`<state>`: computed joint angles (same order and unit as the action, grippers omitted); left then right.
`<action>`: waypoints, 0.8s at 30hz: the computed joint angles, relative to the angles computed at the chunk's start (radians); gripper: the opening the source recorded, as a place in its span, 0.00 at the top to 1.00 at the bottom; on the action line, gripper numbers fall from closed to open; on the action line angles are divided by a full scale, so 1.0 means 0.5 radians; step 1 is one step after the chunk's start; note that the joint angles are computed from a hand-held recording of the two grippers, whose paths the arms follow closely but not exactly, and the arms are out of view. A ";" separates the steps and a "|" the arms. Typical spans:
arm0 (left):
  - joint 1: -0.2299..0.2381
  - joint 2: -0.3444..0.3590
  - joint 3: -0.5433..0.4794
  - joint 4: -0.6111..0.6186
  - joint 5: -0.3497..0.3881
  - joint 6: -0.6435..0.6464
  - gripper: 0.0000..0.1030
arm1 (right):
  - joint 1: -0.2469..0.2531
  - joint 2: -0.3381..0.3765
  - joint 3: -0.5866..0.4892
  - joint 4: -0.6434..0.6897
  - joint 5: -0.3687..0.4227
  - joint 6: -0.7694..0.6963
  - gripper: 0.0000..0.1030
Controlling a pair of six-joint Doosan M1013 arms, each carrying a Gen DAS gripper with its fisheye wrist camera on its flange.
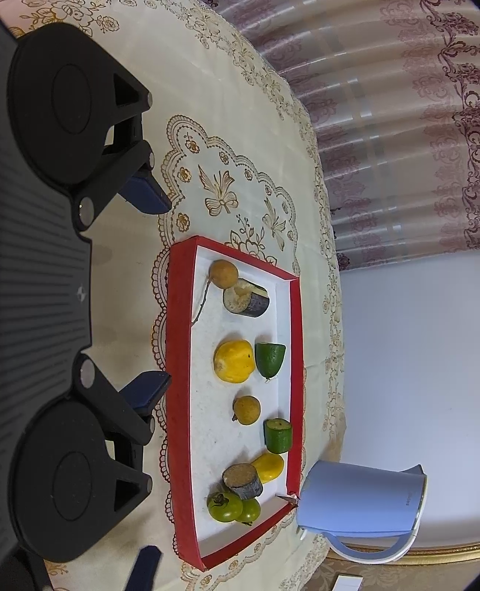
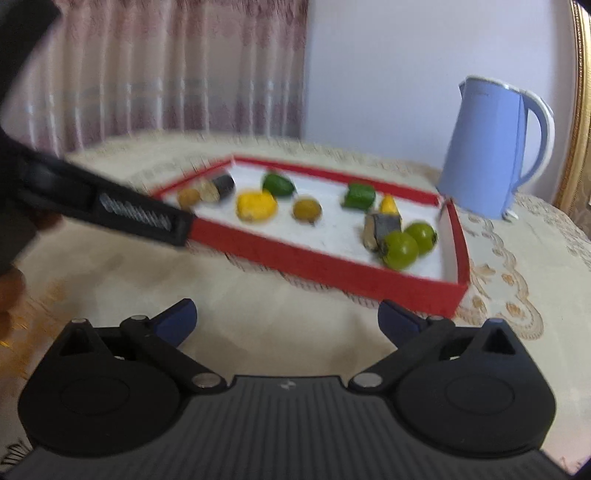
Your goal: Organize fruits
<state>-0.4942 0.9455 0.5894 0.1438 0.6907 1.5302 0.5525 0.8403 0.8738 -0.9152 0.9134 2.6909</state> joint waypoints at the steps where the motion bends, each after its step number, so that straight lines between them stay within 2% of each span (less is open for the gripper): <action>1: 0.000 0.002 -0.004 -0.004 0.003 0.001 0.10 | -0.006 0.019 -0.042 0.092 0.040 -0.089 0.00; 10: 0.002 0.000 -0.004 -0.067 0.014 0.036 0.10 | -0.043 -0.046 0.072 0.218 -0.113 0.011 0.00; 18: -0.003 0.001 0.001 -0.063 0.030 0.029 0.10 | -0.019 0.006 -0.022 0.186 0.032 0.074 0.00; 24: -0.007 0.007 -0.006 -0.031 0.048 0.015 0.10 | -0.022 0.005 -0.019 0.188 0.026 0.076 0.00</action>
